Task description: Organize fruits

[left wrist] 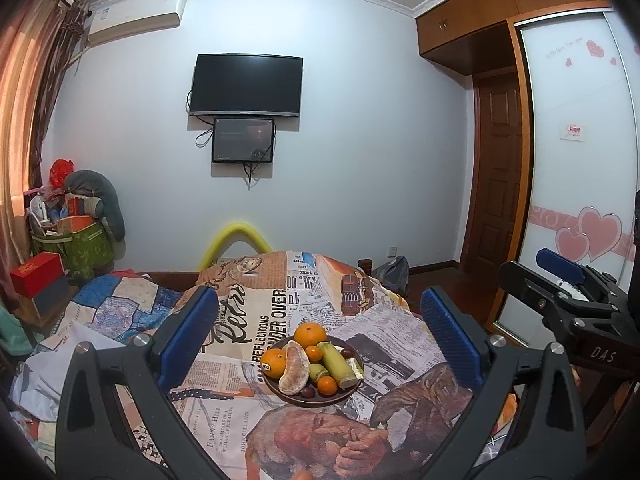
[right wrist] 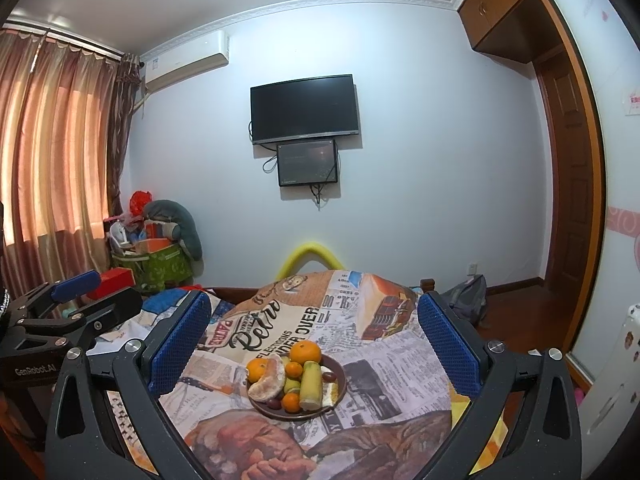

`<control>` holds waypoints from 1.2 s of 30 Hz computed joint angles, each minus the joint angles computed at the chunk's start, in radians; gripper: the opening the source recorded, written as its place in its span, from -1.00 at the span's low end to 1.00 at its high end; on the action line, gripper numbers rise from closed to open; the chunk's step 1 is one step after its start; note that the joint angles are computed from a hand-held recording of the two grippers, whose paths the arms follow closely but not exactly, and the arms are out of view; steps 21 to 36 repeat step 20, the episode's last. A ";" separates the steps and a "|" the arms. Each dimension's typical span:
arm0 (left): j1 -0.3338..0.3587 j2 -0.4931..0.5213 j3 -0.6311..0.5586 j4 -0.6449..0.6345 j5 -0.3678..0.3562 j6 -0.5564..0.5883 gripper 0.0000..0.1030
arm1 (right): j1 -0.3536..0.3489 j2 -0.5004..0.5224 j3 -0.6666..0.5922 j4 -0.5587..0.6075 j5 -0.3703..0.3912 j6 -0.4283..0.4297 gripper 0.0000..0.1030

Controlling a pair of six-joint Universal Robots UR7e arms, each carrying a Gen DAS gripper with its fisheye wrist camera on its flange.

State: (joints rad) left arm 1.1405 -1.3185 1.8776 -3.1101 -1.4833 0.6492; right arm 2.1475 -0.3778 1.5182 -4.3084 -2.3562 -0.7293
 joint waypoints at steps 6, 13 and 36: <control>0.003 -0.007 -0.009 0.041 -0.016 -0.011 0.99 | 0.002 0.001 -0.002 0.001 -0.002 -0.007 1.00; 0.002 -0.011 -0.006 0.043 -0.014 -0.006 0.99 | 0.003 -0.001 -0.002 0.003 -0.003 -0.011 1.00; 0.005 -0.012 -0.009 0.049 -0.018 -0.013 0.99 | 0.003 0.002 -0.005 0.002 -0.003 -0.014 1.00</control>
